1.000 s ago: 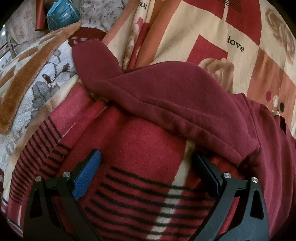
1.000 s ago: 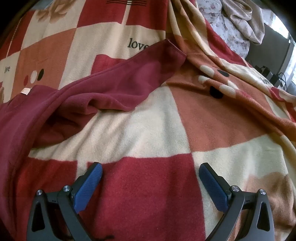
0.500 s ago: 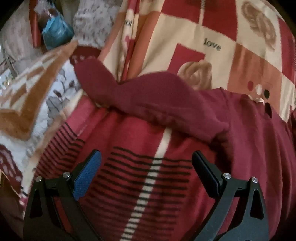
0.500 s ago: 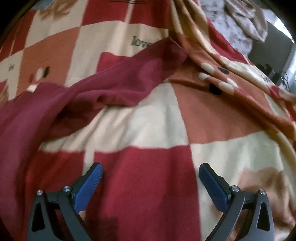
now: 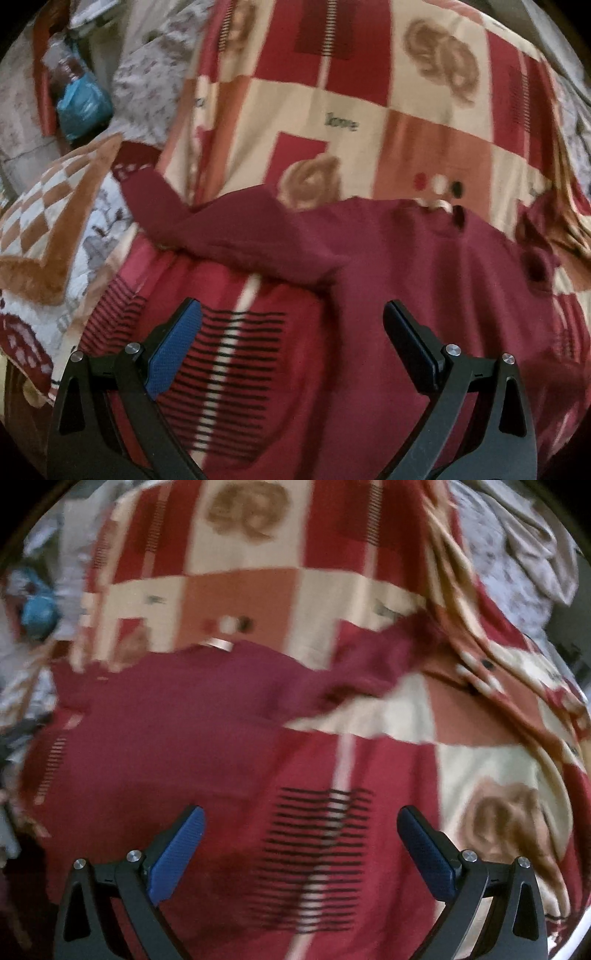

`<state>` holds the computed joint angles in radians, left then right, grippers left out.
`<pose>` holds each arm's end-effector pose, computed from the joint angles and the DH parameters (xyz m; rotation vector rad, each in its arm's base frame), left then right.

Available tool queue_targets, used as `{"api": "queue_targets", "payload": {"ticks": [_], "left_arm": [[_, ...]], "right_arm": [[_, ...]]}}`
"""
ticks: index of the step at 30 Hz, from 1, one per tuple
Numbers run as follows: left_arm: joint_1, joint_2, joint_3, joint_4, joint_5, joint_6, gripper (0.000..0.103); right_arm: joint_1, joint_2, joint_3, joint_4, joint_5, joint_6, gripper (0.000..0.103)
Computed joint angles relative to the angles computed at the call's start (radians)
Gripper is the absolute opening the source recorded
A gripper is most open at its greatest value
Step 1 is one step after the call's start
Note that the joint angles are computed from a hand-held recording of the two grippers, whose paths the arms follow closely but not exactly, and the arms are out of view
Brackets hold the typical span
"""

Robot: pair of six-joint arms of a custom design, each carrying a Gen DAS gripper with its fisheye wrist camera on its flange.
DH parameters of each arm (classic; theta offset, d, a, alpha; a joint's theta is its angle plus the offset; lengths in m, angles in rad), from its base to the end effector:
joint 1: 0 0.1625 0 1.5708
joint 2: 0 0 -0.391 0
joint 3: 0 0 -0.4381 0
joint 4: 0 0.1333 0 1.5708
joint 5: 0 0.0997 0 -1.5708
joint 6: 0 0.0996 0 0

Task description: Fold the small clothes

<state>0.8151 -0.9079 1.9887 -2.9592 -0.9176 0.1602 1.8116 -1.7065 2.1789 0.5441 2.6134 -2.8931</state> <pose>-0.2469 -0.5447 0.0389 1.0012 2.3322 -0.6275 0.1124 -0.2595 0.2554 -0.3516 -2.1016 0.8729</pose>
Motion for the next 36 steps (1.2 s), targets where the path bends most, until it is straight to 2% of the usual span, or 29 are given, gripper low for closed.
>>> {"api": "queue_targets", "payload": {"ticks": [4, 8, 11, 22, 30, 36], "left_arm": [[-0.038, -0.002, 0.006, -0.008, -0.01, 0.0, 0.099], [-0.048, -0.002, -0.004, -0.005, -0.042, -0.012, 0.099], [-0.053, 0.018, -0.024, -0.003, -0.043, -0.018, 0.099], [-0.026, 0.112, -0.099, -0.03, -0.02, -0.005, 0.099], [0.011, 0.151, -0.133, -0.063, 0.01, 0.015, 0.099], [0.038, 0.168, -0.165, -0.029, 0.007, -0.007, 0.099]], "right_arm": [[0.056, 0.075, -0.078, -0.012, -0.064, -0.019, 0.103], [0.068, 0.152, -0.142, -0.105, -0.029, -0.106, 0.103], [0.037, 0.17, -0.172, -0.155, -0.064, -0.151, 0.103], [-0.063, 0.275, -0.276, -0.274, -0.085, -0.269, 0.103], [-0.128, 0.344, -0.312, -0.309, -0.117, -0.288, 0.103], [-0.162, 0.387, -0.337, -0.32, -0.147, -0.282, 0.103]]}}
